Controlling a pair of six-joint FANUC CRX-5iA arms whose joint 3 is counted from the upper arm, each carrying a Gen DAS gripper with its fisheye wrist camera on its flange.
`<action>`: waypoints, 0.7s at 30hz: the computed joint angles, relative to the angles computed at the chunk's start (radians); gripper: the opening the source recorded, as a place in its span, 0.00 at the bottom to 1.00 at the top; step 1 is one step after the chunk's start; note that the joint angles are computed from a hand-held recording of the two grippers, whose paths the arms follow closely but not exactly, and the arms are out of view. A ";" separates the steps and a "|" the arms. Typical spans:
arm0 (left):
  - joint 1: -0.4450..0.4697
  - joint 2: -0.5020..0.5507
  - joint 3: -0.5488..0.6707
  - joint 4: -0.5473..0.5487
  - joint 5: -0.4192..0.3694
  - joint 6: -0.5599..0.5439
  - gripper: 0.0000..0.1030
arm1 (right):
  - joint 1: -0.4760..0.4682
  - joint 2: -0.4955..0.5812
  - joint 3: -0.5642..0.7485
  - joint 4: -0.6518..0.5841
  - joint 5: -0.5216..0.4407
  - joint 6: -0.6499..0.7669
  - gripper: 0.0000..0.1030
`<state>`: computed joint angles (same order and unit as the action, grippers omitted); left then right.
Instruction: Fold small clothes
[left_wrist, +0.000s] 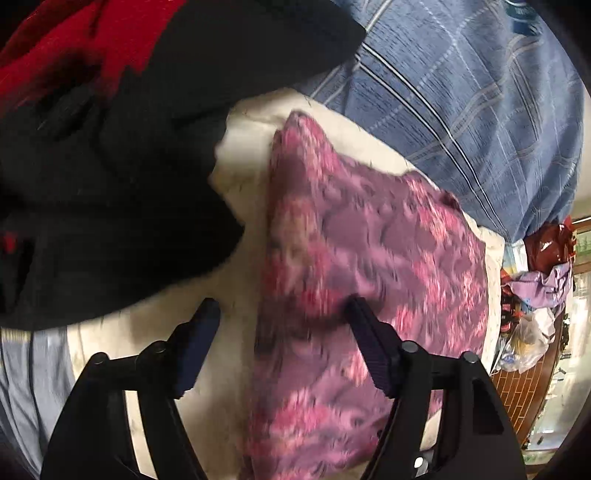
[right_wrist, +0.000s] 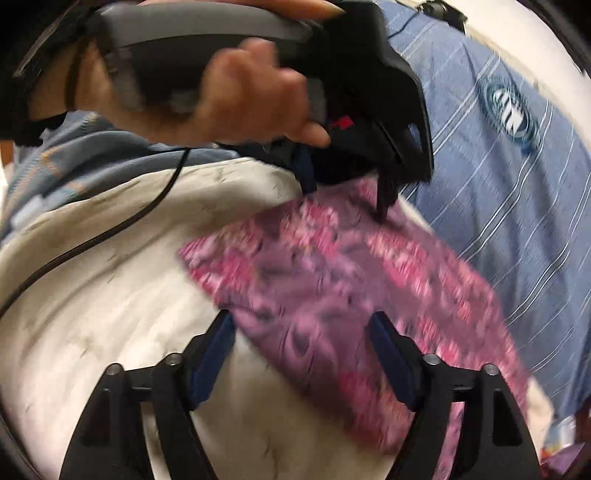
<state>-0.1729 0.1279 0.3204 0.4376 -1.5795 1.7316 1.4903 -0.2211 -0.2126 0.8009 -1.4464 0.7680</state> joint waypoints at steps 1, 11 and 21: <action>-0.003 0.018 0.018 0.000 -0.001 0.004 0.77 | -0.007 0.013 -0.007 0.027 0.007 0.005 0.78; -0.104 0.110 0.194 -0.082 -0.044 -0.042 0.09 | -0.055 -0.045 -0.063 0.076 0.120 -0.045 0.23; -0.260 0.201 0.531 -0.161 -0.106 0.036 0.09 | 0.004 -0.262 -0.154 0.164 0.088 -0.300 0.21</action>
